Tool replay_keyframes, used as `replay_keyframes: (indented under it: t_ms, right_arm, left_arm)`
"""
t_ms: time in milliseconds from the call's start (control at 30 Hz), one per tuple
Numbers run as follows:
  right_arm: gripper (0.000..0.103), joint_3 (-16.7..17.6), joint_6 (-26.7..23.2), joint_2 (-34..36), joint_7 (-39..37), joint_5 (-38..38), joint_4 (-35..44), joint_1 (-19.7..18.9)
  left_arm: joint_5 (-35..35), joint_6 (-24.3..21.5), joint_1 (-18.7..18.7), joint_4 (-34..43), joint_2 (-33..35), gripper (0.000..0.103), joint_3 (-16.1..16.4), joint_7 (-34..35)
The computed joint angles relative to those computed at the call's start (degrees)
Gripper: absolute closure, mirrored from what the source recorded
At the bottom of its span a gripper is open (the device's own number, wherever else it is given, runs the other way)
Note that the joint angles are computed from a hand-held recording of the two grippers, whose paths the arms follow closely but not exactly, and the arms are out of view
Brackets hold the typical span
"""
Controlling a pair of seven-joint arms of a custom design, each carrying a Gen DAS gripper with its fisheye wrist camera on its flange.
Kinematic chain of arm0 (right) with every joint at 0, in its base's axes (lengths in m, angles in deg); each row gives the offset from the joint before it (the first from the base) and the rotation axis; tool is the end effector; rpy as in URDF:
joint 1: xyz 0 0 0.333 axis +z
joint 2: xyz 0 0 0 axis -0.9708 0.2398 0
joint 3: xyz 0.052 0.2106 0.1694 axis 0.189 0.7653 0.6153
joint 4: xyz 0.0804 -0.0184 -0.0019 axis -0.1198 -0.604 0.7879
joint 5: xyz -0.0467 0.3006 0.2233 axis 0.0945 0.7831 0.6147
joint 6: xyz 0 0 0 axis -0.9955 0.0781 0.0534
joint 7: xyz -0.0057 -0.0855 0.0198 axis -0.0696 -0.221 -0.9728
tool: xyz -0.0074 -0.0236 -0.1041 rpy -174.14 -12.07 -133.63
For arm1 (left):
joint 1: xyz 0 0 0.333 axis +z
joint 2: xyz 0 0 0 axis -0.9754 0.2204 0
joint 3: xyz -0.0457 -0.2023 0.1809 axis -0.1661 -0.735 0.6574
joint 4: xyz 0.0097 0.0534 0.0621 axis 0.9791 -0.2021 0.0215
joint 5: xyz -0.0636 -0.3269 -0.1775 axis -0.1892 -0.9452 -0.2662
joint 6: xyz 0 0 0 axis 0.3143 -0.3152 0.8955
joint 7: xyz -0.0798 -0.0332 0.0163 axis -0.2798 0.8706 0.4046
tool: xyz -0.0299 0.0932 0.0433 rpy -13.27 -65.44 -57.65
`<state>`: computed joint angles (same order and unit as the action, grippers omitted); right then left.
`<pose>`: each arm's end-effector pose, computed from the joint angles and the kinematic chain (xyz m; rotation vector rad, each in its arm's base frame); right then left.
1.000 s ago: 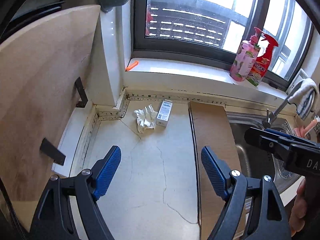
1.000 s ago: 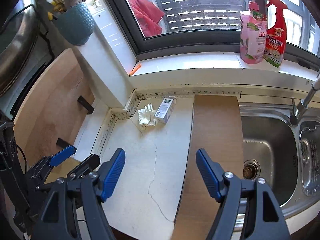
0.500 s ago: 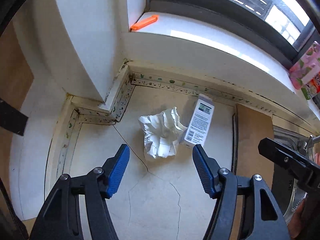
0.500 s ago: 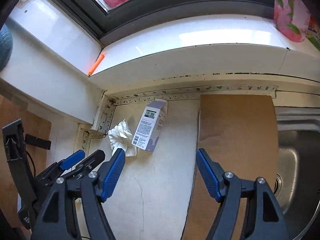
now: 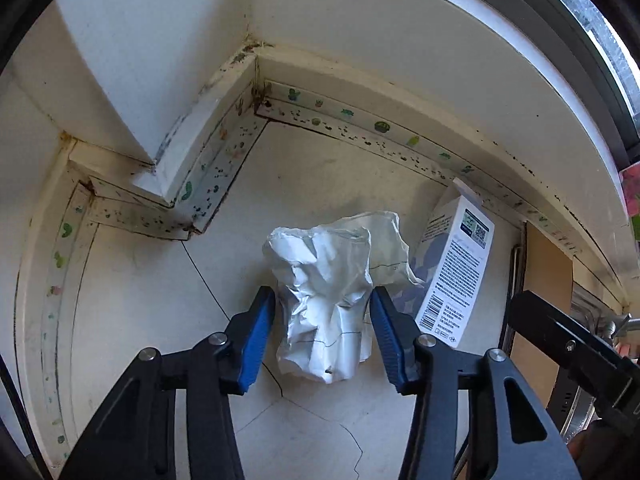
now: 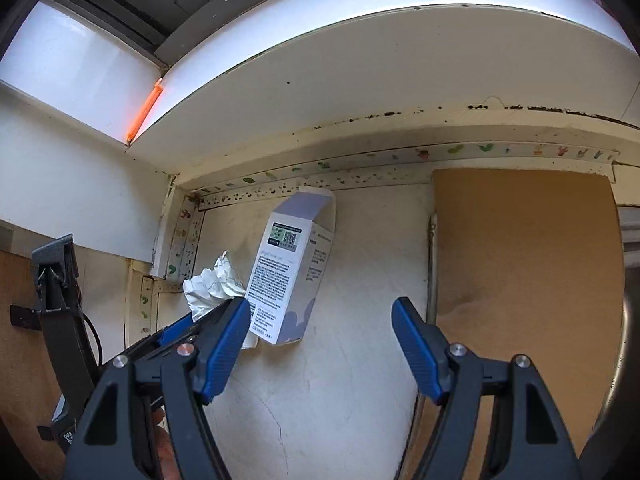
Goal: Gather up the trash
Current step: 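Grasp the white crumpled tissue with the left tool while the right grasps the white box, then carry the tissue and white box down over the floor bin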
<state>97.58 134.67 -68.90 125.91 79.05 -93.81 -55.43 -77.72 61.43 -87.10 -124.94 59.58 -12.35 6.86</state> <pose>0.3834 0.2310 0.7529 -1.0319 2.5034 -0.0954 0.5438 -0.2113 0.6548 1.6937 -2.5282 0.4396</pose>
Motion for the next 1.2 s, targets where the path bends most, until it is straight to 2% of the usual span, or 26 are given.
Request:
replay_keyframes:
  t_ms: [167,300,467,667,767,800,833,933,1200]
  right_arm:
    - [0.029,-0.42,3.46,-0.4,0.74,0.68,-2.35,-0.3]
    - [0.029,0.02,3.59,1.47,0.73,-0.34,-1.03,-0.32]
    - [0.029,0.88,0.62,6.49,0.35,-3.26,3.98,0.38]
    - [0.03,1.33,-7.0,14.2,-1.26,-7.84,13.0,2.55]
    - [0.043,1.24,-10.06,16.83,-2.56,-10.26,16.39,4.2]
    - [0.054,0.95,-9.83,16.77,-2.75,-9.8,16.23,4.5]
    - [0.06,0.9,-10.24,16.92,-2.81,-10.03,16.52,4.89]
    - [0.068,0.65,-9.44,15.56,-2.34,-9.17,14.79,5.52]
    - [0.068,2.48,-6.53,8.76,1.81,-7.6,8.62,6.69]
  left_arm:
    - [0.68,5.67,0.26,-6.75,-3.96,0.063,0.25,0.76]
    - [3.77,9.35,0.52,-11.35,-7.2,0.064,0.55,0.02]
    - [6.06,11.86,1.13,-14.7,-10.44,0.065,0.68,0.17]
    - [6.01,13.12,1.64,-16.89,-13.46,0.065,0.54,1.64]
    - [6.05,13.0,1.76,-16.77,-13.56,0.065,0.46,1.64]
    - [5.61,12.19,2.19,-16.21,-13.72,0.065,0.9,2.29]
    - [5.49,12.01,2.26,-15.85,-13.54,0.065,0.86,2.21]
    - [5.16,12.07,2.24,-15.46,-13.44,0.065,0.67,1.98]
    - [2.9,9.88,2.94,-15.55,-15.75,0.065,1.29,5.13]
